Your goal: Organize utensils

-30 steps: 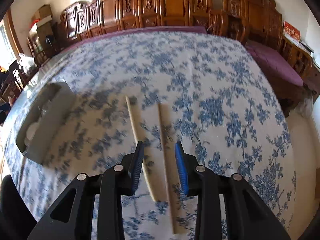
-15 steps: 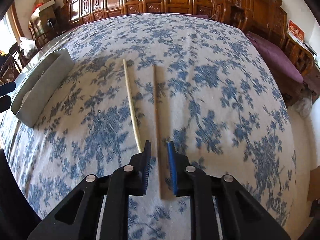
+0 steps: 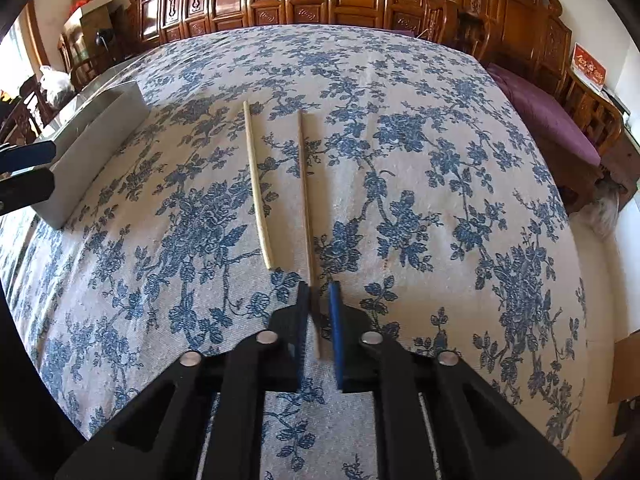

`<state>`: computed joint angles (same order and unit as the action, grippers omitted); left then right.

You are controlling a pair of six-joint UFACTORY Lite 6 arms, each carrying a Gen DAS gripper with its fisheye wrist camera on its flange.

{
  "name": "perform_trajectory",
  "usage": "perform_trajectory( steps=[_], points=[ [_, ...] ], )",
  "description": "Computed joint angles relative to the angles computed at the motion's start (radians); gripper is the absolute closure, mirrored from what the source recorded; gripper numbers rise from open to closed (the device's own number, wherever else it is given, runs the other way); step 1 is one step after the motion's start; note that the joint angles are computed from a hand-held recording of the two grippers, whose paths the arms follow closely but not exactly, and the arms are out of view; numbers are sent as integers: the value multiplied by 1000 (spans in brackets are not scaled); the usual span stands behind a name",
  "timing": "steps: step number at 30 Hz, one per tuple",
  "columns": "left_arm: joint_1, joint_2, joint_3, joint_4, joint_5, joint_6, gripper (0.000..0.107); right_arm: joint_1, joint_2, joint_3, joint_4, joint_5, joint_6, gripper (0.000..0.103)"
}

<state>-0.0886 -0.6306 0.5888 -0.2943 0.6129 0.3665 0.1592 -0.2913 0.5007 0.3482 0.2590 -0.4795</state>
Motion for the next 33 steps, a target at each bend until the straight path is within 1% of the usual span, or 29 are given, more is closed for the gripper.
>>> perform_trajectory(
  steps=[4,7,12,15,17,21,22,24,25,27,29,31,33],
  points=[
    [-76,87,19,49,-67,-100,31,-39,-5,-2,120,25,-134,97],
    [-141,180,46,92,-122,-188,31,-58,-13,-6,147,18,-166,97],
    [-249,361,128,185,-199,-354,31,-132,-35,3,244,35,-276,97],
    [-297,443,177,243,-223,-441,31,-196,-29,17,340,67,-383,97],
    [-329,506,220,289,-234,-513,31,-254,-8,26,441,105,-484,97],
    [-378,600,290,342,-251,-595,32,-281,5,25,466,104,-522,97],
    [-387,617,301,349,-253,-607,34,-293,9,28,477,109,-536,97],
    [-405,661,334,357,-252,-623,43,-316,16,33,498,119,-560,97],
    [-410,673,341,362,-253,-629,45,-330,22,36,512,125,-577,97],
    [-425,705,360,386,-249,-659,54,-345,31,37,530,129,-599,97],
    [-433,728,370,403,-240,-678,61,-345,37,34,536,126,-606,97],
    [-450,735,369,476,-230,-745,65,-340,39,30,540,123,-609,97],
    [-456,727,361,519,-216,-776,72,-327,39,25,537,116,-604,97]
  ],
)
